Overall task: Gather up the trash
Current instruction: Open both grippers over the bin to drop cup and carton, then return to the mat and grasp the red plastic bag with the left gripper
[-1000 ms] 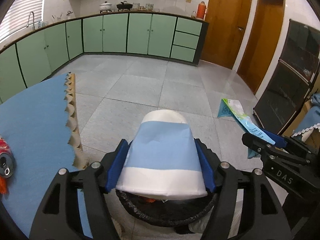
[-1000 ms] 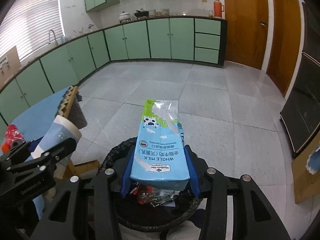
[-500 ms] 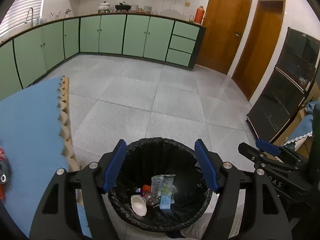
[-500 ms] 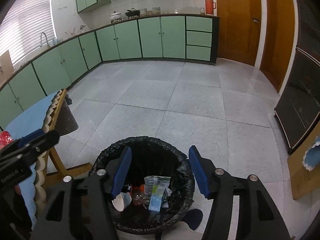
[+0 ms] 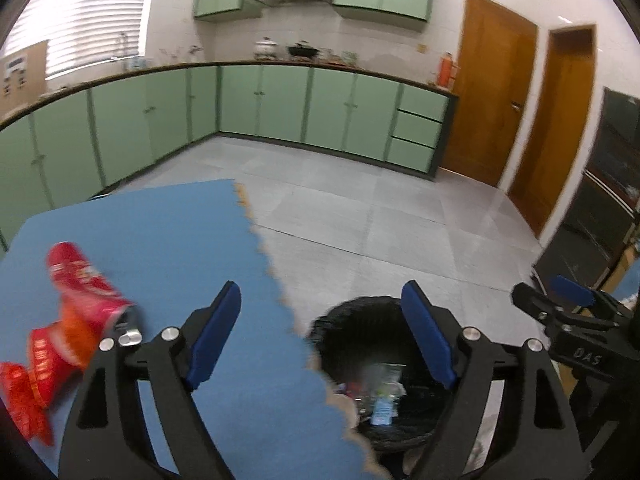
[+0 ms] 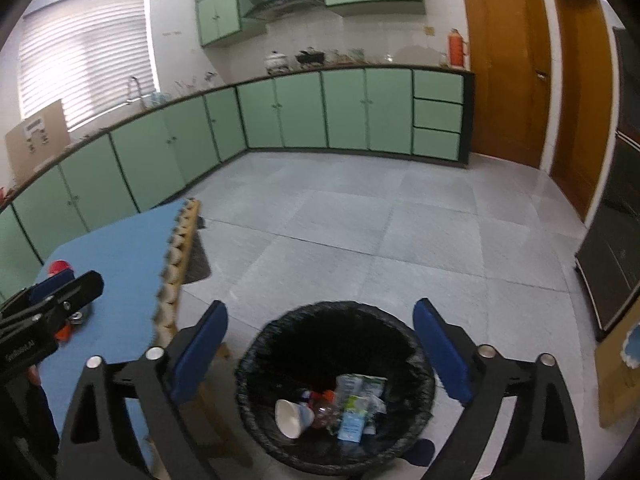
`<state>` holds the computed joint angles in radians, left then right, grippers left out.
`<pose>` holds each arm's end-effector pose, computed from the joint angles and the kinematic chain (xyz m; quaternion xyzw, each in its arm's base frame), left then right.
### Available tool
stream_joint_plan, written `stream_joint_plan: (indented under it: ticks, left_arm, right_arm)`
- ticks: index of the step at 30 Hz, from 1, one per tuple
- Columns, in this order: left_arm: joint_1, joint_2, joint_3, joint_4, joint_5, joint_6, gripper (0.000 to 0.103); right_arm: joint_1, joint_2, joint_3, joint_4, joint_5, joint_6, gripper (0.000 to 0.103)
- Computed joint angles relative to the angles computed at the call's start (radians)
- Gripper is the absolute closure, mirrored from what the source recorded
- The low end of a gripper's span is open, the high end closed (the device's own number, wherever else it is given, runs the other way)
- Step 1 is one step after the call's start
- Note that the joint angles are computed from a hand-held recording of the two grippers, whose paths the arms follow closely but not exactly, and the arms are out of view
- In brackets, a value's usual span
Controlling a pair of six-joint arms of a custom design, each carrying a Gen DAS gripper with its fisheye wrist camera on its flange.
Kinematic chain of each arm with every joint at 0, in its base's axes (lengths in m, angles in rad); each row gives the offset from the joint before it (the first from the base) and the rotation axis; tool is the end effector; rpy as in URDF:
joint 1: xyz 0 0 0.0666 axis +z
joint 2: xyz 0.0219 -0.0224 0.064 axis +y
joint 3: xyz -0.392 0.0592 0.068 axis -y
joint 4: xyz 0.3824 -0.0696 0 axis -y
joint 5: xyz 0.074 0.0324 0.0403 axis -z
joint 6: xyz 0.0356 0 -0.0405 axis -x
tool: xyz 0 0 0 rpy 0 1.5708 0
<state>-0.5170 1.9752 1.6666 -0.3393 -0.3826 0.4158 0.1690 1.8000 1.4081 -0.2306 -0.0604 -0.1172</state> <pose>0.6046 -0.3290 0.2833 -0.0401 0.8822 -0.0445 0.4670 0.6103 0.1059 0.2868 -0.0368 0.8886 0.0917 0.4479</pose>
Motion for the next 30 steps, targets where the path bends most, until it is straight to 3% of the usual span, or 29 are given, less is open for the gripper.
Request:
stream_joint_plan:
  ticks: [9, 14, 22, 30]
  left_arm:
    - [0.038, -0.166, -0.211, 0.027, -0.175, 0.022, 0.018]
    - [0.068, -0.253, -0.325, 0.013, -0.253, 0.07, 0.018]
    - [0.11, -0.344, -0.435, -0.027, -0.301, 0.133, 0.018]
    - [0.158, -0.41, -0.52, -0.038, -0.301, 0.174, 0.018]
  right_arm:
    - [0.077, -0.013, 0.001, 0.042, -0.014, -0.026, 0.006]
    - [0.14, -0.006, 0.007, 0.06, -0.015, -0.013, 0.006]
    - [0.244, 0.014, 0.031, 0.081, -0.02, 0.018, 0.006]
    - [0.318, 0.051, 0.069, 0.063, -0.035, 0.038, 0.006]
